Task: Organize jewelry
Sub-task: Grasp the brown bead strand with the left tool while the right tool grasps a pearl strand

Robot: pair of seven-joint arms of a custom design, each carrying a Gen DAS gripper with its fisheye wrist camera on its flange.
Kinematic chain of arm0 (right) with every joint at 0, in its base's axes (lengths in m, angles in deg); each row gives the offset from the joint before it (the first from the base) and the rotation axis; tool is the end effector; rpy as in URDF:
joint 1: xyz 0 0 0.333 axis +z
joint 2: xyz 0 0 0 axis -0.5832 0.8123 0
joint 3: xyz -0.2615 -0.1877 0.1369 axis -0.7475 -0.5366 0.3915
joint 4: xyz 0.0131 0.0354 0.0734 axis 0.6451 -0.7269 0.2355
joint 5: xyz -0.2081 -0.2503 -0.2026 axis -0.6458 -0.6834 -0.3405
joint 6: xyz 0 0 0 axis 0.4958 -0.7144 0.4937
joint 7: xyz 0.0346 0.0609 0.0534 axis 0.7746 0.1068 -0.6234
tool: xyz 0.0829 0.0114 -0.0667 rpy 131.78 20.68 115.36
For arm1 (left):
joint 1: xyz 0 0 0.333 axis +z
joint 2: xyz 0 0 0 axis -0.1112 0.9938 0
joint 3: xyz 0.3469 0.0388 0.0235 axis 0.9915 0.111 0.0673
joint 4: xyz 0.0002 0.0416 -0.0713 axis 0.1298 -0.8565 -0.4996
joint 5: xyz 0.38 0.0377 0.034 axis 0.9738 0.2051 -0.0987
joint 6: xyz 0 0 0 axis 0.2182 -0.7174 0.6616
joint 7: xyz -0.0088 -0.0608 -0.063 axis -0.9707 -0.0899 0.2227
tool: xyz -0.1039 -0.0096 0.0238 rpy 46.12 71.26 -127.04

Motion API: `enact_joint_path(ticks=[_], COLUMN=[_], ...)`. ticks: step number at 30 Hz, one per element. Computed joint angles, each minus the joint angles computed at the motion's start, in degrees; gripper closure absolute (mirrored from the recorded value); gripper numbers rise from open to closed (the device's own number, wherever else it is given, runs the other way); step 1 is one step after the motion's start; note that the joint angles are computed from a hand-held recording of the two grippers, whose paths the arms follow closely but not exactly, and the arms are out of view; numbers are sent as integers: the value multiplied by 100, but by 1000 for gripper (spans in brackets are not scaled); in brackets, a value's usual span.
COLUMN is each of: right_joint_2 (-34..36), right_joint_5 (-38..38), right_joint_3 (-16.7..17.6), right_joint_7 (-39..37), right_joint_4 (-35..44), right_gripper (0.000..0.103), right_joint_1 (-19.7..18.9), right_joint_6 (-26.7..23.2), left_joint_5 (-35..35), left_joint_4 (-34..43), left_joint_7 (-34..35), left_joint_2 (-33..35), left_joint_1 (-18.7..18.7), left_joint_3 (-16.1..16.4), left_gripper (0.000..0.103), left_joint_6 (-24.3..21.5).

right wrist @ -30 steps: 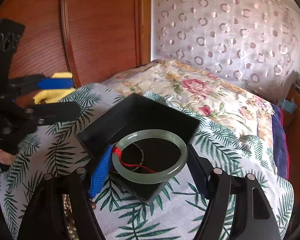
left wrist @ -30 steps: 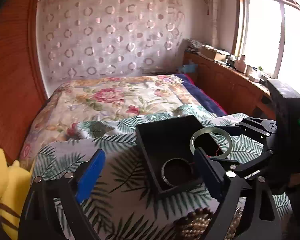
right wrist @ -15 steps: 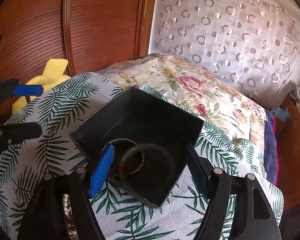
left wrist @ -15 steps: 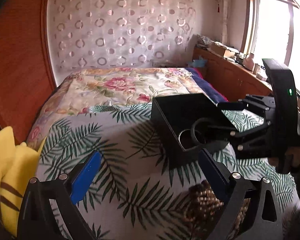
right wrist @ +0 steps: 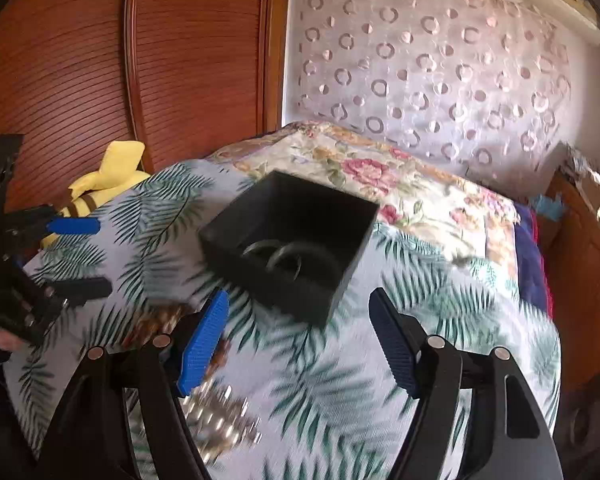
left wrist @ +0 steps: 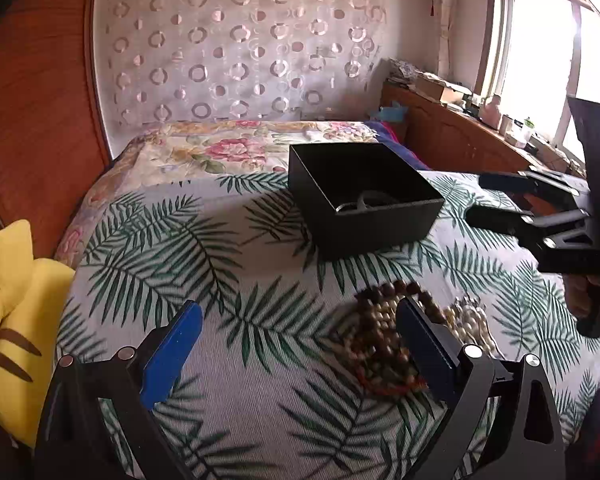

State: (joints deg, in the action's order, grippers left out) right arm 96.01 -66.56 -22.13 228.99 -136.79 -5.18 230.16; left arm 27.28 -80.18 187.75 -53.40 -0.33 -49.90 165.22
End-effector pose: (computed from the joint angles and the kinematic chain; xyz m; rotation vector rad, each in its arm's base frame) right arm 0.6494 0.3383 0.4322 -1.8069 1.6233 -0.7983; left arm 0.7329 -0.1012 0.4031 -1.1161 2.3989 -1.1068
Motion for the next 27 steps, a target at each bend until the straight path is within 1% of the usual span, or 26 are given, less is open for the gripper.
enact_joint_path(ticks=[1, 3, 4, 8, 10, 12, 15, 17, 19, 23, 26, 27], right_joint_2=[-111, -225, -266, -386, -418, -432, -440, -422, -368, -202, -91, -58], right_joint_5=[-138, -320, -388, -560, -616, -710, -745, -718, -635, -201, 195, 289], right_joint_3=[-95, -131, -119, -8, 32, 72, 174, 272, 357, 573, 663, 655], right_joint_7=[228, 511, 636, 1024, 1217, 1391, 1461, 1372, 1206, 540, 40, -69], right_joint_4=[-193, -404, -487, -804, -919, -1014, -1069, -1067, -1013, -818, -670, -631], right_gripper=[28, 29, 31, 39, 46, 50, 53, 55, 60, 66, 74, 78], right_joint_1=[122, 218, 237, 202, 186, 194, 175, 169, 172, 164, 147, 160], right_joint_6=[11, -5, -20, -14, -30, -16, 11, 65, 79, -29, -163, -194], left_joint_5=[-88, -206, -306, -627, -781, -942, -1139, -1206, -1259, -1299, -1313, -1310], left_joint_4=[-126, -241, -360, -632, -771, -885, -1029, -1110, -1203, -1276, -1278, -1282], left_joint_7=[93, 207, 311, 654, 797, 957, 1144, 1204, 1308, 1376, 1371, 1367], left_joint_2=[-71, -152, -224, -393, -485, -571, -667, -723, -776, -836, -841, -839], left_joint_1=[71, 141, 190, 266, 269, 274, 242, 206, 177, 133, 98, 88], left_joint_3=[-59, -97, -129, -155, -133, -116, -50, 15, 66, 172, 228, 242], left_gripper=[9, 9, 9, 9, 9, 9, 9, 9, 9, 9, 9, 9], left_joint_6=[15, -5, 9, 37, 53, 48, 57, 37, 40, -14, -41, -42])
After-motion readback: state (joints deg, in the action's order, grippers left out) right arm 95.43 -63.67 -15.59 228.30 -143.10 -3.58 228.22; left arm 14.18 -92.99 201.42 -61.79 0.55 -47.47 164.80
